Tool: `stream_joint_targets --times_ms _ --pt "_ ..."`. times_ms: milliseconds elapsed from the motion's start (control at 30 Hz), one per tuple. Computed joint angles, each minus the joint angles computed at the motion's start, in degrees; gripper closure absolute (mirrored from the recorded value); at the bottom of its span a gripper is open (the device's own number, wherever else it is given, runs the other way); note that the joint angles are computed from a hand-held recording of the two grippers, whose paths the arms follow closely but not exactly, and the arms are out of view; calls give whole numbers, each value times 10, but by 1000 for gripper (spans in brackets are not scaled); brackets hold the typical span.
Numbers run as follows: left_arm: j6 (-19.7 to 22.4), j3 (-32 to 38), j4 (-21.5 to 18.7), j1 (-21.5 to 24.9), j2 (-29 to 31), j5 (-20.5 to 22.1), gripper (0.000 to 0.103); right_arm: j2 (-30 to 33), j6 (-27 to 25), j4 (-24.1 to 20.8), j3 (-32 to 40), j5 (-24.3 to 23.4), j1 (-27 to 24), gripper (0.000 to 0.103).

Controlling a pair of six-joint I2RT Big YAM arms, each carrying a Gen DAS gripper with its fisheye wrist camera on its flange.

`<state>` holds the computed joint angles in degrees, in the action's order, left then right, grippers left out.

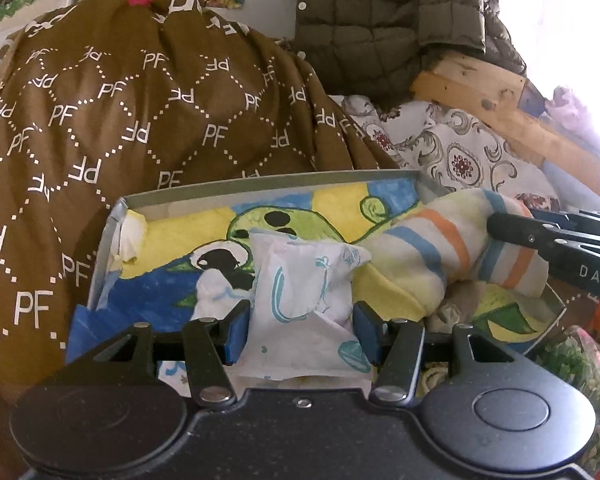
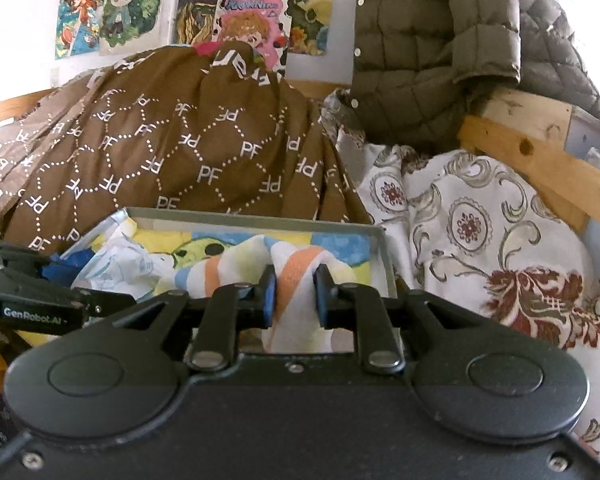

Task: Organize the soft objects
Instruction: 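Lift and carry the plastic bag and striped towel over the tray, then open both tools to release the bag and towel into the tray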

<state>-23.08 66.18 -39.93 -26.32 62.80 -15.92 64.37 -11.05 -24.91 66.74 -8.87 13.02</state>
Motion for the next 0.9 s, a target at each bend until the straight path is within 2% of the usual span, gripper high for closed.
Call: stream_joint_targets --times_ms 167,333,467,567,633,900 --pt "1 1 -10 -4 -1 -6 45 -6 -8 -8 -1 -10 -15 82" --pt "0 4 -26 -10 -6 -14 41 -10 -5 -18 7 -10 -14 67" --pt "-3 7 -41 -20 -14 -27 31 -34 -13 -30 4 -12 -14 59" --pt "-10 9 -52 -27 -22 -37 28 -51 -20 -40 3 -13 -14 53" --pt "-14 10 -59 -33 -28 -46 26 -60 -22 -46 6 -14 -15 44" --pt "-47 15 -76 -72 -69 -110 18 -107 -39 -54 13 -20 -21 21"
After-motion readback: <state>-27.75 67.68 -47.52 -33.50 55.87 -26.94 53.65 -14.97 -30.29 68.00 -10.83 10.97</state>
